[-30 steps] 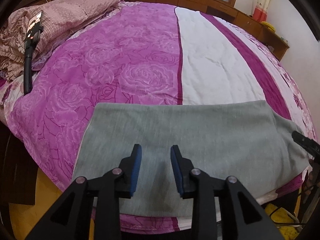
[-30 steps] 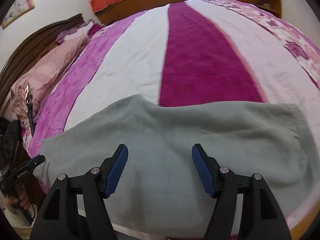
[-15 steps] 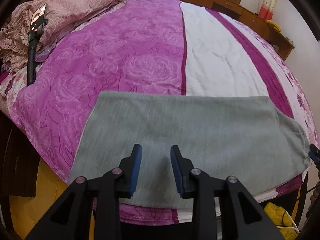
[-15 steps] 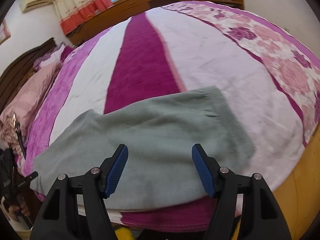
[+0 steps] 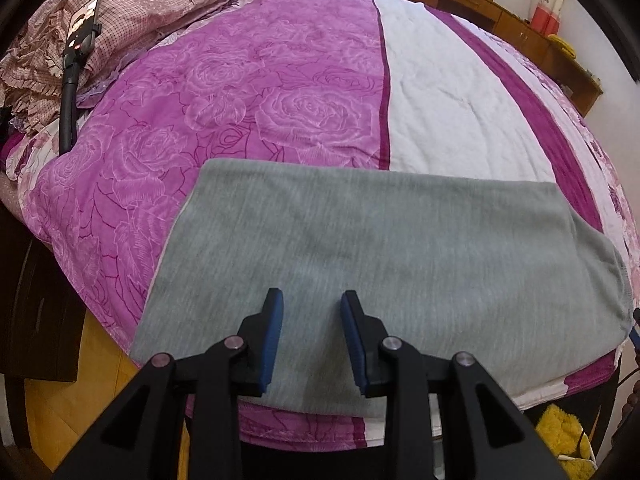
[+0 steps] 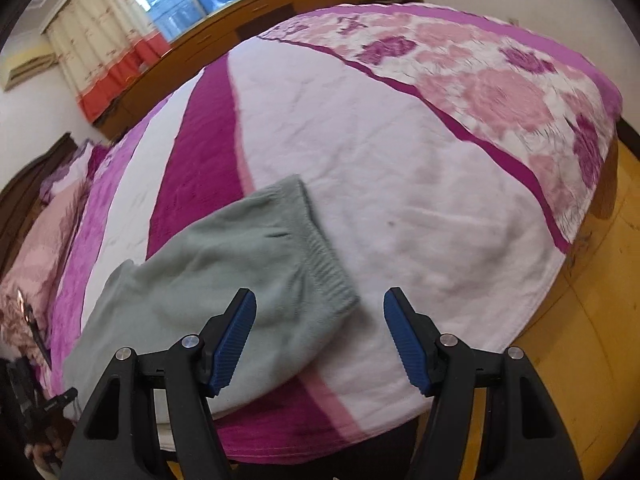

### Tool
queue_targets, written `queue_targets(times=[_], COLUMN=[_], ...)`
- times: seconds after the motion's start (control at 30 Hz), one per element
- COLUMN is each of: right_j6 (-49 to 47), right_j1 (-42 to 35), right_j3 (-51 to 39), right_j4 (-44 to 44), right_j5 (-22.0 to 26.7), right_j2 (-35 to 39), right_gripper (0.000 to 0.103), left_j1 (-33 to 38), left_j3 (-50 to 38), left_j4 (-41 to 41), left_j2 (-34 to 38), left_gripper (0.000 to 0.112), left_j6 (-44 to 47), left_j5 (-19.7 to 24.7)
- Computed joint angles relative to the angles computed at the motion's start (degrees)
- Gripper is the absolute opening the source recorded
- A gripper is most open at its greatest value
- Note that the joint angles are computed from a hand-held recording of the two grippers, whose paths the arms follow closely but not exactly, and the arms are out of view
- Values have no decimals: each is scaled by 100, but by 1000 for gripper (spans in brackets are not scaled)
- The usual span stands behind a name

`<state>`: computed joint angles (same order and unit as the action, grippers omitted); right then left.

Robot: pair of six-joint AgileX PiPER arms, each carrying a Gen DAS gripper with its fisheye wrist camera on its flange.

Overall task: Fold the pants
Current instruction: 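Grasp the elastic cuff end with the right gripper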

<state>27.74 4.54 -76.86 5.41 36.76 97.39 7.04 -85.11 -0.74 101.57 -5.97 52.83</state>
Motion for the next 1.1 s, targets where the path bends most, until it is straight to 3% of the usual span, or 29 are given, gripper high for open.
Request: queue_targets(times=[0.1,0.23,0.4,0.67,0.83,1.1], right_j6=[-292,-1361,-1147,-1713,-2678,-2259], right_j1=[-119,-254,-223,-272,-432,-282], right_j3=[194,336,293,449,676,591], right_j4=[397,1631,1758,2241,3420,2900], right_j5=[-187,-503,-675,-917,-1087,-1295], right_j2=[5,191,557,559,428,605], right_gripper=[61,61,61,66,64,64], left_j1=[11,23,-9,-33,-3,10], left_j3=[-31,-52,-47,32,62,143], left_j4=[-14,-25,37,109,60,8], left_j2=[35,70,102,90,76,55], left_gripper=[31,31,32,32,32,33], left_j6=[-27,-41,-110,-139,-116,-80], left_j5=[26,35,18,-76,-118,-229])
